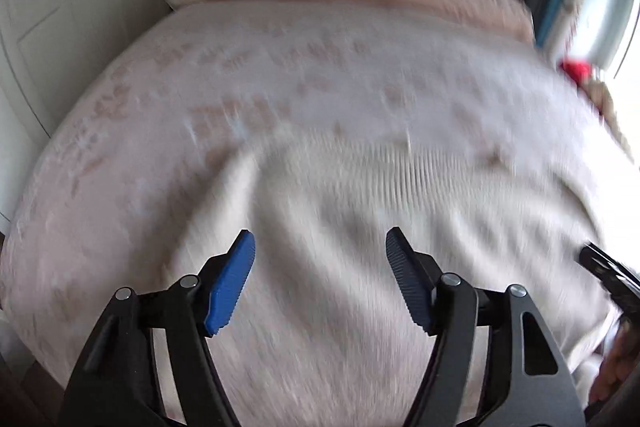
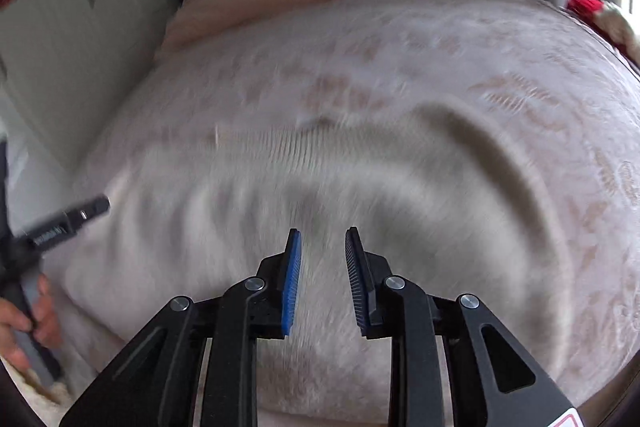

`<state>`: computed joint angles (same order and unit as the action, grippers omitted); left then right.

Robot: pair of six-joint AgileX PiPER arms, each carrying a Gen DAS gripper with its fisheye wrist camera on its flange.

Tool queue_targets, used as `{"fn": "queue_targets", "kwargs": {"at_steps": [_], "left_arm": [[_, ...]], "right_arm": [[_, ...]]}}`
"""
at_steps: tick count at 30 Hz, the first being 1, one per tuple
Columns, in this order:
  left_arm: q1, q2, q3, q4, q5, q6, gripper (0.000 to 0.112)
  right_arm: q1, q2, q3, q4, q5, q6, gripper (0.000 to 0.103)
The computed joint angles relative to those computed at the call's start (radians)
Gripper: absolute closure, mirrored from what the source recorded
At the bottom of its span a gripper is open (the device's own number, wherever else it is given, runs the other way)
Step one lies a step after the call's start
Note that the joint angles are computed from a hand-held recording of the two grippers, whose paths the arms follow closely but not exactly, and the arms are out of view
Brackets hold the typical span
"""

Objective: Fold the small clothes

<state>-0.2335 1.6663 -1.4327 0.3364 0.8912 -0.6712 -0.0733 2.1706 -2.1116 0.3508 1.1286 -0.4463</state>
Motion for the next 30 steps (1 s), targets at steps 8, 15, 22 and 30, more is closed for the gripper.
{"fn": "queue_targets", "kwargs": {"at_steps": [8,15,22,30], "left_arm": [[0.002,-0.085,0.178,-0.038,-0.051,-0.053,0.048],[-0.075,-0.08,0.231,0.042,-0.046,-0.107,0.044],[0.002,-0.196,0.322,-0.05,-0.072,-0.048,0.044],[-0.063,-0.212,0.373,0.078,-0.064,-0.16,0.044]], "right_arm": [[0.029,-0.155,0.151,0.149,0.041,-0.067,0.082],[0.054,-0.221,0.372,0.185,-0.048,-0.147,0.089],[-0.182,-0.287,0.376,0.039,-0.093,-0.047,0.084],[-0.307,-0.18,0.229,0.078,0.031,0.025,0.102]]}}
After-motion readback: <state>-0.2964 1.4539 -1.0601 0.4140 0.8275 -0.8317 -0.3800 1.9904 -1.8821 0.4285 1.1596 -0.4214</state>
